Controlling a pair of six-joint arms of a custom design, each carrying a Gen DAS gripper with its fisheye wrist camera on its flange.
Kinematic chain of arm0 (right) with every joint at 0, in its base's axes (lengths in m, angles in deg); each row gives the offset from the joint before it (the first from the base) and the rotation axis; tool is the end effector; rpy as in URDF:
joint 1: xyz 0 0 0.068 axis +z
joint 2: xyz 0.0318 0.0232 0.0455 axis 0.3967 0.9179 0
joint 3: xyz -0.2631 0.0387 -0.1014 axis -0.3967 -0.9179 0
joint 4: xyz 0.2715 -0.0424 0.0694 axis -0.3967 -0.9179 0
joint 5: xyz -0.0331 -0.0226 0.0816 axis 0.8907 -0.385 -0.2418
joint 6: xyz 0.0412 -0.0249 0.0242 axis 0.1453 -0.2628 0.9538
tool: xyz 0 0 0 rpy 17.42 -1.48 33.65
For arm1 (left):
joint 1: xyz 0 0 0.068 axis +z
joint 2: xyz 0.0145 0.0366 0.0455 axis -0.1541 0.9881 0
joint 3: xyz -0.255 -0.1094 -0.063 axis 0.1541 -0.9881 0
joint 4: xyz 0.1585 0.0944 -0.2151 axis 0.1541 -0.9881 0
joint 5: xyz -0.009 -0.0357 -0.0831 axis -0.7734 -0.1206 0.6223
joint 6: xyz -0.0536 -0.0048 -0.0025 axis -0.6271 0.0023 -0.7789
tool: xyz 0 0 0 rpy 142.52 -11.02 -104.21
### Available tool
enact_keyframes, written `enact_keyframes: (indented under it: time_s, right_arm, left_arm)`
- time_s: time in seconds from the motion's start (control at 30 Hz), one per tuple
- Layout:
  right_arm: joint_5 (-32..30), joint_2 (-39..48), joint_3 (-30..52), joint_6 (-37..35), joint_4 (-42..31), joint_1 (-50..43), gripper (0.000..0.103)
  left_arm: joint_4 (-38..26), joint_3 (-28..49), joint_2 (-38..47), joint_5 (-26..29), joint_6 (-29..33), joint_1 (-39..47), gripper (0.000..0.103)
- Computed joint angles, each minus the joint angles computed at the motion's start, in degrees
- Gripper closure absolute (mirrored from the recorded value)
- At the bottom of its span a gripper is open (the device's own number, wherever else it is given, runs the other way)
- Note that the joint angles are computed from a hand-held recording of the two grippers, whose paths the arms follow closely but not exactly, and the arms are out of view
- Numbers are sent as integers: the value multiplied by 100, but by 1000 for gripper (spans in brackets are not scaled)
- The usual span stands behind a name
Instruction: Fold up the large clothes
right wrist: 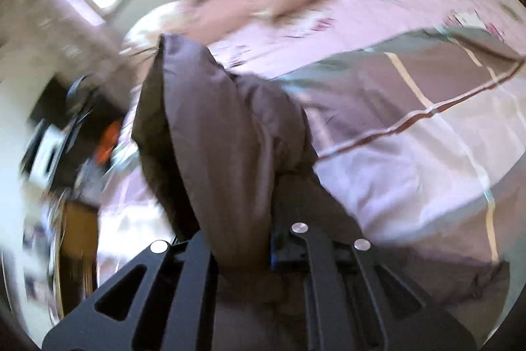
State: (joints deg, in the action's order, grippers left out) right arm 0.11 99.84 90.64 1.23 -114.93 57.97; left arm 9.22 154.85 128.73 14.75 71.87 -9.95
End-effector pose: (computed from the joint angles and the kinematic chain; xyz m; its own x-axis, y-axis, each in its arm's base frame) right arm 0.2594 0.1709 0.3288 -0.7025 0.5469 -0.4553 0.3001 0.8078 0.5073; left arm 0.3812 -0.0127 0.1359 -0.9903 0.1342 0.0361 0.1266 0.9785 -0.1628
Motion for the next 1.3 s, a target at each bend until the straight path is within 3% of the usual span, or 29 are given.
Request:
enact_keyframes:
  time_s: [0.1, 0.2, 0.27, 0.33, 0.4, 0.47, 0.63, 0.67, 0.7, 0.73, 0.77, 0.83, 0.97, 1.03, 1.1, 1.17, 1.3]
  right_arm:
    - [90, -1494, -1328, 1114, 64, 1056, 94]
    - [149, -2235, -2200, 2280, -390, 2081, 90]
    - [389, -2529, -2477, 3350, -889, 2760, 89]
    - [637, -2435, -2359, 3598, -1224, 3102, 89]
    - [829, -1792, -1703, 3260, -1876, 3277, 87]
    - [988, -737, -702, 2277, -2572, 3281, 83]
    - [1345, 819, 992, -149, -3062, 3238, 63]
    - [1464, 1334, 1545, -782, -3450, 3300, 51]
    - [1518, 1610, 1836, -1173, -3700, 3331, 11]
    - [1387, 1803, 2033, -1651, -3754, 3405, 3]
    - [1263, 1873, 2110, -1958, -3692, 3501, 1]
    - [1304, 1878, 2197, -1797, -3686, 3754, 1]
    - [391, 614, 1118, 56, -2245, 3617, 1]
    - [-262, 2, 365, 1428, -1157, 3222, 1]
    - [-653, -451, -547, 2460, 525, 2848, 1]
    - [-1041, -327, -1187, 3561, 2172, 2390, 1]
    - [-1525, 793, -1102, 5174, 3293, 1862, 1]
  left_arm:
    - [-82, -4, -80, 26, 48, 1, 2]
    - [-208, -111, -353, -37, 0, -34, 2]
    - [-315, -168, -429, -43, 16, 67, 2]
    - [-392, -234, -502, -64, 9, 198, 2]
    - [-439, -298, -589, -161, -11, 256, 2]
    - [-542, -298, -618, -19, -29, 366, 2]
    - [-681, -355, -808, 314, -33, 362, 2]
    - [-680, -387, -899, 343, -48, 316, 2]
    - [-695, -401, -962, 393, -58, 283, 2]
    - [-711, -388, -992, 427, -56, 265, 2]
    - [-722, -394, -1065, 456, -66, 223, 2]
    - [-650, -424, -1124, 520, -121, 94, 2]
    - [-616, -372, -1208, 440, -139, 14, 2]
    - [-609, -539, -1446, 353, -245, -98, 2]
    - [-572, -739, -1668, 187, -133, -20, 2]
    - [-723, -723, -1802, 94, -2, 90, 2]
    - [-694, -860, -1831, 24, 248, 444, 2]
